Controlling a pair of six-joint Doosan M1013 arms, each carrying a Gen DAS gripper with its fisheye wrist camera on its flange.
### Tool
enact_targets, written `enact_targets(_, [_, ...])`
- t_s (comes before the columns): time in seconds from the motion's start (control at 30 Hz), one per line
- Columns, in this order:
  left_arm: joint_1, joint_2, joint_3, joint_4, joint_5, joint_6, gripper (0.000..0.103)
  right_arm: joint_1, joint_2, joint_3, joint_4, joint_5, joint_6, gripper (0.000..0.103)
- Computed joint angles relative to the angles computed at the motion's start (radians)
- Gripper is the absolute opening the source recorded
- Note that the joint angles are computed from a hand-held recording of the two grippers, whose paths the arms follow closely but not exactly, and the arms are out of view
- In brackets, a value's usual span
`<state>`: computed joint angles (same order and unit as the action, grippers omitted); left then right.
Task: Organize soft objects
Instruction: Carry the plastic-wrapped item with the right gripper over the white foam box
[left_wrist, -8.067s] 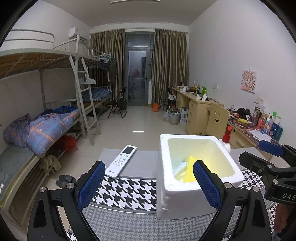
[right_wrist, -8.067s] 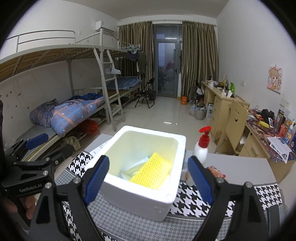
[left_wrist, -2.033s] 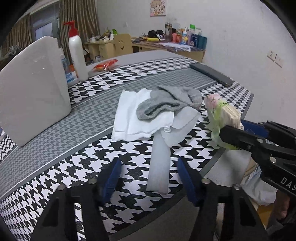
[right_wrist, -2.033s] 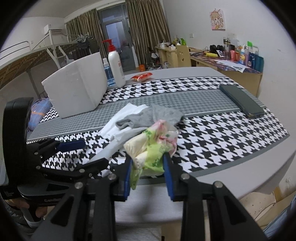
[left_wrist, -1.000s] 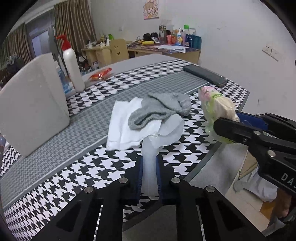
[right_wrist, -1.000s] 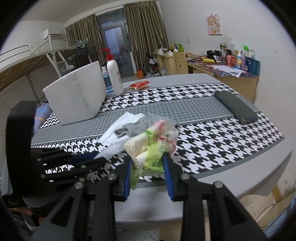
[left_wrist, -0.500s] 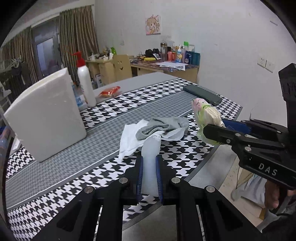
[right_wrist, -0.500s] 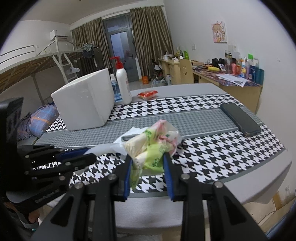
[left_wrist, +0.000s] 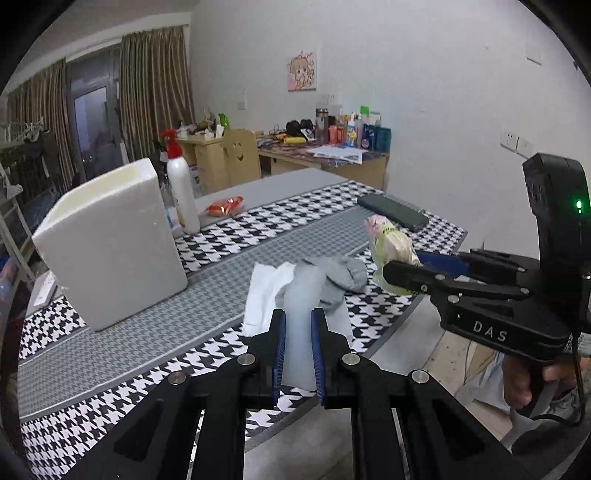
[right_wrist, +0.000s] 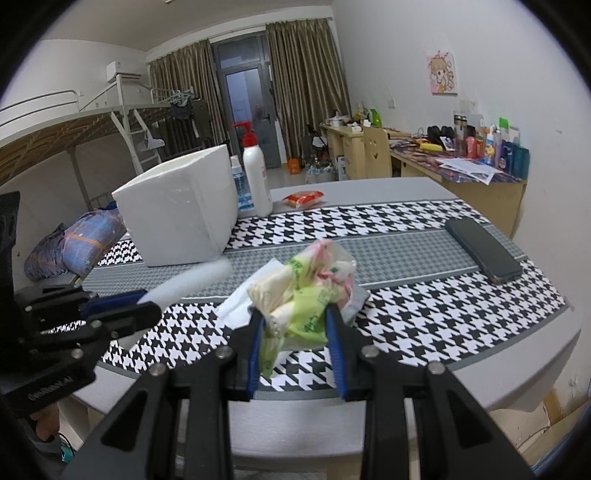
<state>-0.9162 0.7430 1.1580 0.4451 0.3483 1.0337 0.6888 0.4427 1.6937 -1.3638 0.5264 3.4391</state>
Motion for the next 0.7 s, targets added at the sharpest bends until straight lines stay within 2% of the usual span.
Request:
enact_targets(0.23, [0.002, -0.001, -0.005, 0.110, -0.010, -0.101, 0.015, 0.004, 0.004, -0.016, -0.032, -0.001, 0.003, 0.035])
enact_targets(0.33, [-0.002, -0.003, -0.003, 0.237, -0.003, -0.213, 0.015, 0.004, 0.007, -0.024, -0.046, -0.008, 0.003, 0.035])
enact_targets(0.7, [0.017, -0.008, -0.016, 0.353, -0.014, -0.337, 0.015, -0.006, 0.021, -0.070, -0.094, -0.033, -0.011, 0.035])
